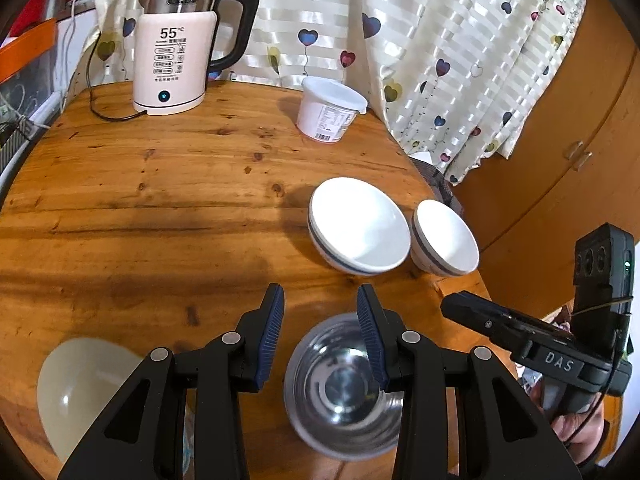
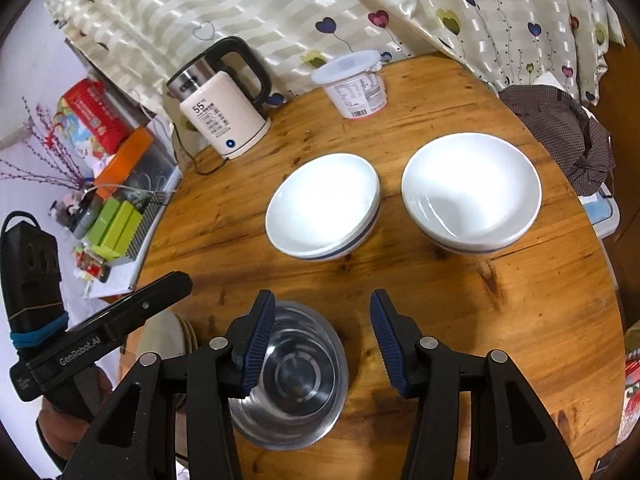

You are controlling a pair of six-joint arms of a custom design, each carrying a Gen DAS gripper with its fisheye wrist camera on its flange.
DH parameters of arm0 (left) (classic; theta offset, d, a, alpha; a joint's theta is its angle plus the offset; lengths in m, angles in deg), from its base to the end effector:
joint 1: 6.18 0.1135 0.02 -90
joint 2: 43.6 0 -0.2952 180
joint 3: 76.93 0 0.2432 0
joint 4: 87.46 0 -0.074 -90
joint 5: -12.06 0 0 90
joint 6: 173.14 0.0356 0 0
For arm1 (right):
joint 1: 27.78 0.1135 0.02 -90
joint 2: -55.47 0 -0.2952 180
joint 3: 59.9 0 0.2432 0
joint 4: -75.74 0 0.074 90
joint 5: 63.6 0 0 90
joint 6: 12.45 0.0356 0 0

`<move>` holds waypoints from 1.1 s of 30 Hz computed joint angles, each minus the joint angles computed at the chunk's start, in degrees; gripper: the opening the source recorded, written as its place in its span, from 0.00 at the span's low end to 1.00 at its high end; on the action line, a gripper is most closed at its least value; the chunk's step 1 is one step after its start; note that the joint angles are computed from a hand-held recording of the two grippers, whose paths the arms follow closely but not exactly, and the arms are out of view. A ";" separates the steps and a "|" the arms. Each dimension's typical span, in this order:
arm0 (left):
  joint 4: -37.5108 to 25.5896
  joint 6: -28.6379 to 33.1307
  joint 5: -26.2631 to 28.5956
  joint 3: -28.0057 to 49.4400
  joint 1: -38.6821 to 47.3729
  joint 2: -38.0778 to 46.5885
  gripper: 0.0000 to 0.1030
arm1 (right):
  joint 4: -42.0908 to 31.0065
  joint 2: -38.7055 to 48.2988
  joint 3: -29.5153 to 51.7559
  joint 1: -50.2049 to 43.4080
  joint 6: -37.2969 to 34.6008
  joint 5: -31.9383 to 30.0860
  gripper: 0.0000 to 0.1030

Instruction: Organize plates and bowls

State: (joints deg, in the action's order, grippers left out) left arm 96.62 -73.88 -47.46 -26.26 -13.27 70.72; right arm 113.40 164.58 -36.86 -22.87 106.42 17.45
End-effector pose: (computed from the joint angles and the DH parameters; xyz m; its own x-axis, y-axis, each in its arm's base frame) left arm 0.2980 -0.0553 0.0743 -0.7864 0.2376 -0.5703 0.4943 0.7956 -0.3502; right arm 0.2045 0.0231 0.0682 -0.7431 0.4149 -0.5251 0.1956 0.8850 0.4224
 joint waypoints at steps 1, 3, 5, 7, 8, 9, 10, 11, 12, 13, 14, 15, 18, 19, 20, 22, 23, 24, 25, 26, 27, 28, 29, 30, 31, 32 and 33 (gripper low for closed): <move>-0.15 -0.37 -0.20 0.73 -0.37 0.54 0.38 | -0.56 0.15 0.63 -0.21 -0.17 -0.03 0.45; -1.13 -1.21 -0.18 2.63 -1.05 1.83 0.38 | -1.30 0.66 1.76 -1.01 -0.71 -0.68 0.44; -2.03 -1.94 -0.36 4.32 -1.76 2.86 0.38 | -2.45 1.21 3.15 -1.62 -0.93 -0.96 0.43; -2.50 -2.45 -0.50 5.70 -2.53 3.60 0.38 | -3.18 2.14 4.59 -2.24 -1.00 -1.28 0.42; -3.00 -2.91 -0.59 6.91 -3.10 4.33 0.38 | -3.58 2.78 5.46 -2.66 -1.04 -1.65 0.41; -3.51 -3.24 -0.73 7.85 -3.48 4.92 0.38 | -3.94 3.43 6.33 -3.08 -1.26 -1.99 0.39; -4.08 -3.65 -0.91 8.80 -3.85 5.49 0.38 | -4.27 3.97 7.06 -3.37 -1.43 -2.17 0.37; -4.57 -4.11 -1.03 9.87 -4.30 6.26 0.38 | -4.44 4.71 7.84 -3.79 -1.62 -2.54 0.35; -4.85 -4.45 -1.25 10.65 -4.62 6.89 0.38 | -4.58 5.45 8.58 -4.17 -1.69 -2.88 0.33; -5.20 -4.81 -1.58 11.54 -4.97 7.57 0.38 | -4.88 6.18 9.37 -4.48 -1.68 -3.12 0.32; -5.74 -5.09 -1.78 12.58 -5.25 8.36 0.38 | -5.03 6.88 10.07 -4.73 -1.65 -3.36 0.30; -6.17 -5.29 -1.82 13.42 -5.42 9.04 0.38 | -5.28 7.38 10.67 -5.09 -1.72 -3.70 0.29; -6.65 -5.95 -2.53 15.24 -6.12 10.48 0.38 | -5.81 8.65 12.22 -5.80 -1.75 -4.17 0.27; -6.96 -6.08 -2.62 15.99 -6.31 10.95 0.38 | -5.96 8.93 12.61 -5.97 -1.72 -4.31 0.27; -7.24 -6.24 -2.71 16.64 -6.54 11.40 0.38 | -5.96 9.21 12.83 -6.09 -1.71 -4.38 0.26; -7.42 -6.44 -2.80 17.64 -6.94 12.23 0.38 | -6.30 9.77 13.63 -6.42 -1.65 -4.51 0.26; -7.73 -6.51 -2.84 18.26 -7.09 12.72 0.38 | -6.46 9.99 13.95 -6.50 -1.49 -4.53 0.25; -8.02 -6.59 -2.78 18.85 -7.19 13.19 0.38 | -6.66 10.40 14.40 -6.71 -1.35 -4.75 0.24; -8.27 -6.63 -2.81 19.45 -7.33 13.68 0.38 | -6.82 10.69 14.76 -6.82 -1.29 -4.89 0.24; -8.55 -6.74 -2.94 20.11 -7.46 14.23 0.38 | -7.00 11.04 15.15 -6.92 -1.26 -4.99 0.23; -8.71 -6.86 -2.98 20.51 -7.50 14.61 0.38 | -7.10 11.33 15.43 -7.00 -1.18 -5.01 0.23; -8.94 -7.05 -2.94 21.07 -7.56 15.09 0.38 | -7.38 11.58 15.80 -7.11 -1.18 -4.93 0.23; -9.01 -7.12 -2.85 21.36 -7.60 15.36 0.38 | -7.48 11.81 16.04 -7.21 -1.14 -4.92 0.23; -9.06 -7.14 -2.84 21.64 -7.70 15.61 0.38 | -7.61 12.11 16.37 -7.41 -1.13 -5.01 0.23; -9.10 -7.18 -2.85 21.79 -7.81 15.75 0.38 | -7.69 12.27 16.56 -7.52 -1.08 -4.99 0.23; -9.28 -7.09 -2.67 22.12 -7.88 15.94 0.38 | -7.82 12.34 16.75 -7.60 -1.09 -4.91 0.23; -9.38 -7.01 -2.52 22.34 -7.94 16.11 0.38 | -8.02 12.34 16.93 -7.65 -1.21 -4.79 0.22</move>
State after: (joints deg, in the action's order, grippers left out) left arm 87.24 -80.89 -49.98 -3.93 -21.21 86.83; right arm 105.38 176.92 -19.92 -30.52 105.21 12.66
